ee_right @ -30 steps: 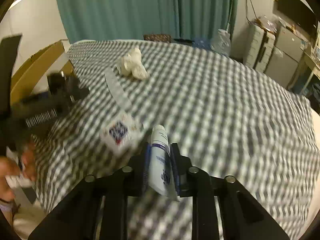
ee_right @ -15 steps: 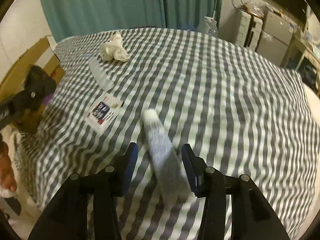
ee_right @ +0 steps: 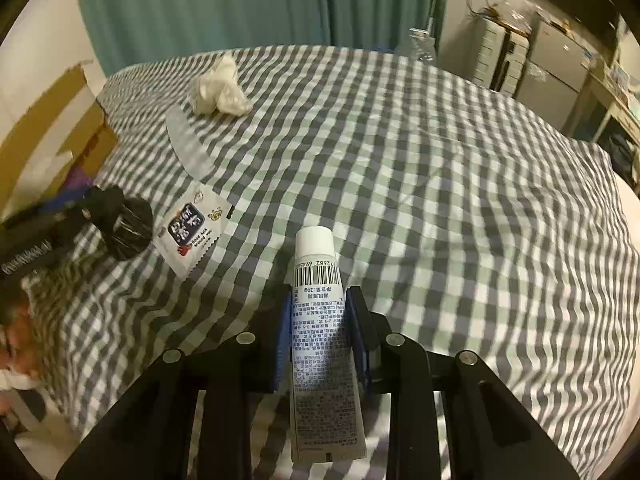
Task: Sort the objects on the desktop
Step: 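Carry the glasses case and white tube over the cardboard box and release both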
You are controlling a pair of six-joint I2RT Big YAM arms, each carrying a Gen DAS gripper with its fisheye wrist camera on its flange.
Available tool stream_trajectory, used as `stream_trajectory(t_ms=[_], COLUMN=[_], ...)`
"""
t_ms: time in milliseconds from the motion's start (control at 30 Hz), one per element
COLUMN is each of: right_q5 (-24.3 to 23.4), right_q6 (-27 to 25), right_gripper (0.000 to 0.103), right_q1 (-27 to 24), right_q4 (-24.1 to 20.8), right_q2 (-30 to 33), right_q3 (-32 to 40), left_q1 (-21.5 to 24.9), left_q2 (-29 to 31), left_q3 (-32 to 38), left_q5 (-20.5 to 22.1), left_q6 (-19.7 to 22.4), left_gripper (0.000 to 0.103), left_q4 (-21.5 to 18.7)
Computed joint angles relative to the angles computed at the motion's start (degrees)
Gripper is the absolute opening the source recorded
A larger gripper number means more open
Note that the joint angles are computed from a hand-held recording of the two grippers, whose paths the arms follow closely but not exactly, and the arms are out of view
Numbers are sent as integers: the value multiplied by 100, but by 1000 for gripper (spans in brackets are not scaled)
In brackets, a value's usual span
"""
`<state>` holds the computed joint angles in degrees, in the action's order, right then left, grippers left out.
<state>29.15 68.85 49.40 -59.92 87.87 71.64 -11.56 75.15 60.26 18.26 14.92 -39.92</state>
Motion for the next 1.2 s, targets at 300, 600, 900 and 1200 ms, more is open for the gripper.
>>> stream_trajectory(t_ms=[300,600,900,1200], right_q5=[254,596,1356,2204], right_q6=[394,648,1224,936], right_gripper=[26,26,26,26], right_q1=[365,601,1170,1562], right_q4=[-323,-898,-2251,-3315], right_q2=[-313,-407,-384,207], right_q3=[7,293,1274,3086], left_q1=[58,315,653,1287], left_q2=[292,-339,-1194,-1505], left_q3=[71,-117,74,962], left_q5=[-201,481,1344,1897], left_q6=[103,-73,-27,314], left_gripper=[30,30,30,30], left_q4=[-273,-191,-651,-1252])
